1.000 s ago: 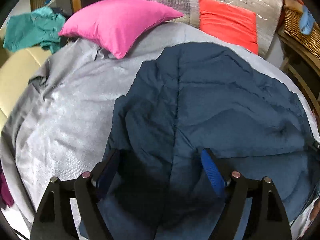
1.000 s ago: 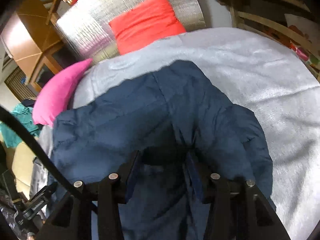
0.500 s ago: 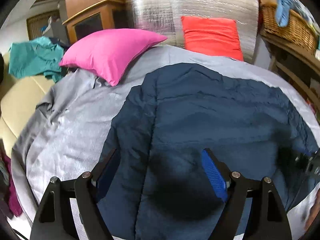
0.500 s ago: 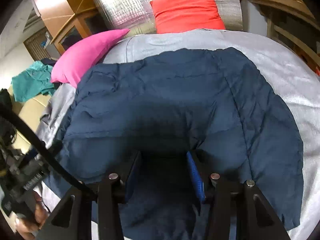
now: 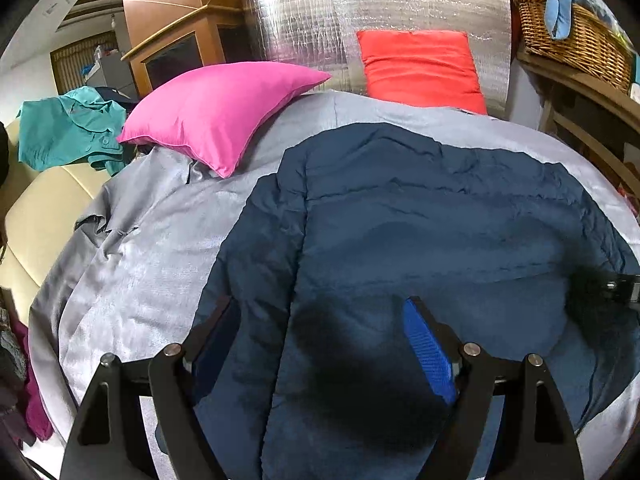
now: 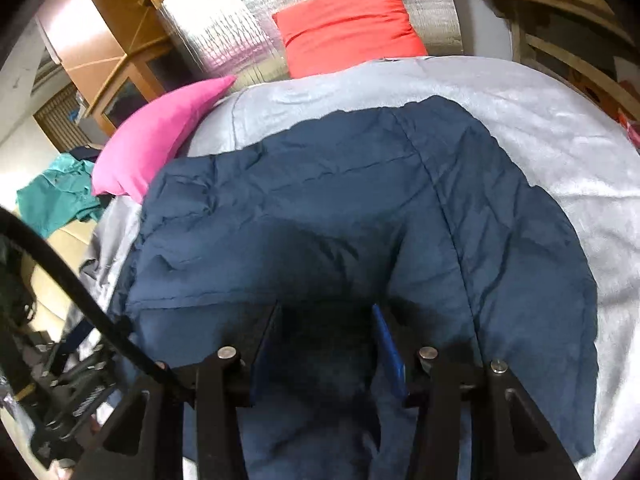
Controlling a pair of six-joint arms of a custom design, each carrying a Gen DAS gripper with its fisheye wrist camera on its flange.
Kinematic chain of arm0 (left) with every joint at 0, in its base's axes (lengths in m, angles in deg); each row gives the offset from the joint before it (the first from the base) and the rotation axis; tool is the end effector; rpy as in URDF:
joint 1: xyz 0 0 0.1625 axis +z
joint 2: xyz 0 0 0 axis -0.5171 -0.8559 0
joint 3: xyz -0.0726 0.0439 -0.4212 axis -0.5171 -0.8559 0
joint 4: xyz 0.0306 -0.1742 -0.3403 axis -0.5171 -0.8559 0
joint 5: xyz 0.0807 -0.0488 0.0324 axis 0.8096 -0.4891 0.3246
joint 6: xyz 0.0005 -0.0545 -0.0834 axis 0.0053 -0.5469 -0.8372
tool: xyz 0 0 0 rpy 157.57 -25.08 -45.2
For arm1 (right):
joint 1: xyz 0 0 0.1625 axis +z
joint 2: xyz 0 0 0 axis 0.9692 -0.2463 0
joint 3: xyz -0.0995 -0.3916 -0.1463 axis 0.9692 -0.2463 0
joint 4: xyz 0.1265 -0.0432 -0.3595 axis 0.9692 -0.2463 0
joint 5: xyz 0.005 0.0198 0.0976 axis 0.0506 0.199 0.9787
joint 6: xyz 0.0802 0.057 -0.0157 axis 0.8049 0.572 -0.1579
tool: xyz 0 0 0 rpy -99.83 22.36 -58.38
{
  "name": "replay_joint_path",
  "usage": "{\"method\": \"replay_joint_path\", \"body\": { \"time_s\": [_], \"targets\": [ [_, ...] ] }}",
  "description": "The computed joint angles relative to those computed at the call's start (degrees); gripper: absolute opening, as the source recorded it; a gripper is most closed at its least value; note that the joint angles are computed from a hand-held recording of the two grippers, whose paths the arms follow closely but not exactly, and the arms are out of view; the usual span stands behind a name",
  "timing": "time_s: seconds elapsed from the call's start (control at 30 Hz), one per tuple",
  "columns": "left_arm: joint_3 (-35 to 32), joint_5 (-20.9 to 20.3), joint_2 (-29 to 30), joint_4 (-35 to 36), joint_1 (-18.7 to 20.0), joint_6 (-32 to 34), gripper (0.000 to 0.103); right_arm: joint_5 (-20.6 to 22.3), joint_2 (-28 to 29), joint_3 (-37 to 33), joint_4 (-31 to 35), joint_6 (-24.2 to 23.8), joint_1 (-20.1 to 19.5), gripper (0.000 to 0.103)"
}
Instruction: Fold large clothes
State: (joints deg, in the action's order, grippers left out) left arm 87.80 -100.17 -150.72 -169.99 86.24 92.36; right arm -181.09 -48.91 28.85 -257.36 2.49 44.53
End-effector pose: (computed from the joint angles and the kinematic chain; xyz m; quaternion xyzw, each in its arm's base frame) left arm -0.1117 -0.5305 0.3178 0.2589 0.8293 -0.3254 0.3733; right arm 0.3755 -0.5083 -0.0015 -0.0786 -0.9225 0.3135 0.2111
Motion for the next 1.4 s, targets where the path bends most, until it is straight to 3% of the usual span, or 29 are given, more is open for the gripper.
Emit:
{"method": "replay_joint_path", "body": {
  "time_s": [0.13, 0.23, 0.33, 0.43, 0.6, 0.73, 0.83, 0.9, 1.03, 1.27, 1.4],
  "targets": [
    [-0.10, 0.16, 0.10, -0.14, 0.06, 0.06, 0.083, -0.34, -2.04, 3.11, -2.19, 0.37, 1.88, 0.050],
    [-0.14, 0.50, 0.40, -0.42, 0.09, 0.42, 0.083, -1.61, -3.15, 4.02, 1.43, 1.94, 2.66, 0.050],
    [-0.41, 0.45, 0.82, 0.51, 0.30, -0.04, 0.083, 0.22, -3.20, 3.51, 6.91, 4.25, 1.07, 0.052],
    [-0.88, 1.15, 1.98, 2.49, 0.83, -0.76, 0.084, 0.03, -2.62, 2.51, 8.01, 3.74, 0.71, 0.055],
    [-0.07, 1.83, 1.18, 2.12, 0.39, -0.96, 0.085, -0.12, -3.42, 3.99, 5.32, 4.03, 1.51, 0.057],
    [2.92, 3.94, -1.34, -3.58, -2.05, 1.64, 0.085, -5.49, -4.16, 6.08, 0.83, 4.12, 4.64, 0.057],
    [6.21, 5.77, -6.05, -4.46, -5.30, -0.31, 0.085, -9.34, -5.03, 8.31, -3.67, 5.32, 7.78, 0.066],
    [8.22, 6.69, -9.88, -2.70, -7.84, -2.74, 0.085, -11.78, -5.26, 8.67, -4.69, 5.92, 9.41, 0.066],
    [10.60, 9.41, -16.72, 4.05, -13.14, -7.27, 0.086, -17.88, -6.54, 9.39, -1.95, 8.83, 14.24, 0.068],
    [11.83, 14.07, -29.34, 22.09, -24.82, -19.12, 0.093, -25.47, -9.84, 8.16, 11.04, 14.46, 22.72, 0.074],
    [11.55, 19.33, -35.96, 38.12, -32.83, -29.28, 0.097, -28.63, -11.45, 5.75, 19.72, 18.24, 27.27, 0.076]
  ]
}}
